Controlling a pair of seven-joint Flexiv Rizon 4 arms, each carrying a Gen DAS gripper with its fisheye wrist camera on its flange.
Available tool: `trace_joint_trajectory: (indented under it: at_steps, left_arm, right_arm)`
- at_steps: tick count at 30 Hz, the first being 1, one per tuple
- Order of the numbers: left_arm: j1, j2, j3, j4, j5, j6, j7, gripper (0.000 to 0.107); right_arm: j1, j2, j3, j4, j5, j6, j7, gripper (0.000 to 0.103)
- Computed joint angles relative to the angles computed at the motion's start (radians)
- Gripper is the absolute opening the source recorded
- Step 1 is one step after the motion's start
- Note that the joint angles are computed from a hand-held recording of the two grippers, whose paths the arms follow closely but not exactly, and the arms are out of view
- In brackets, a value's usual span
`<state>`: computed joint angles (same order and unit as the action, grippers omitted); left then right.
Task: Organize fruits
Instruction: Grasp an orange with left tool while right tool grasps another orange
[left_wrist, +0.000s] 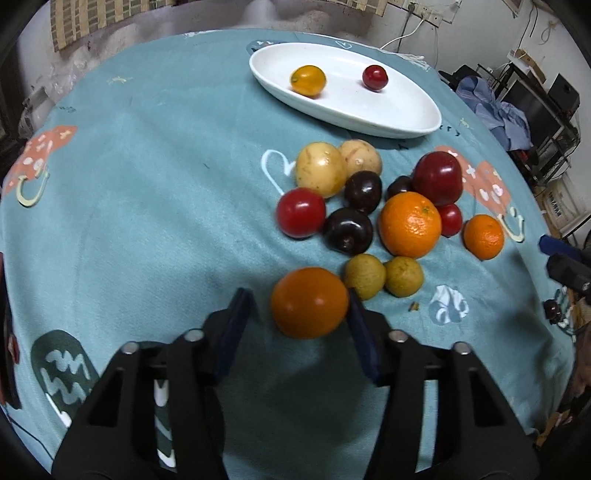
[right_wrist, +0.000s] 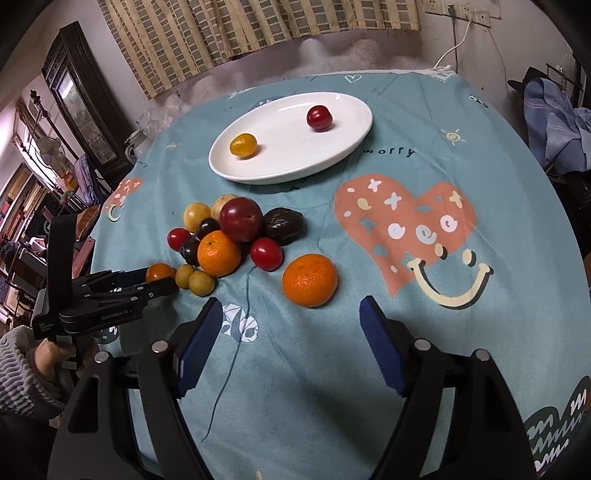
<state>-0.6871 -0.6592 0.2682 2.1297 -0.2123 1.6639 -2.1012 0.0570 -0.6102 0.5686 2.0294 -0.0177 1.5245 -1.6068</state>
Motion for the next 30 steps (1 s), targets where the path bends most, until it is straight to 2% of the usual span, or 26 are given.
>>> trace_joint_trajectory:
  at_steps: [1,5,11,15,17,18,26,30]
  left_arm:
    - [0.019,0.001,-0.02,0.001,0.004,0.01,0.005,0.04]
    - [0.031,0.003,-0.037,0.005,-0.001,0.023,0.009,0.04]
    - [0.018,0.018,-0.031,0.026,-0.026,0.019,0.001,0.04]
    - [0.014,0.025,-0.026,0.03,-0.024,0.01,-0.005,0.04]
    - [0.01,0.026,-0.021,0.031,-0.022,0.005,-0.01,0.04]
    - [0.011,0.025,-0.022,0.03,-0.02,0.003,-0.012,0.04]
    - [0.015,0.014,-0.018,0.009,-0.001,-0.015,-0.024,0.04]
    - [0.026,0.013,-0.016,-0.015,0.009,-0.026,-0.024,0.04]
  right_arm:
    - [0.002,-0.002,-0.003,-0.002,0.0,-0.006,0.002,0.077]
    - [0.013,-0.004,-0.013,-0.005,-0.004,-0.009,-0.008,0.077]
    - [0.095,-0.033,-0.101,-0.019,-0.06,-0.005,-0.002,0.077]
    - [0.154,-0.059,-0.167,-0.043,-0.094,0.008,0.02,0.067]
    - [0.171,-0.076,-0.189,-0.063,-0.114,-0.002,0.03,0.065]
    - [0.175,-0.085,-0.195,-0.073,-0.12,-0.007,0.034,0.058]
    - [0.125,-0.136,-0.13,-0.125,-0.112,-0.053,0.005,0.043]
    - [0.069,-0.139,-0.071,-0.139,-0.07,-0.088,-0.018,0.043]
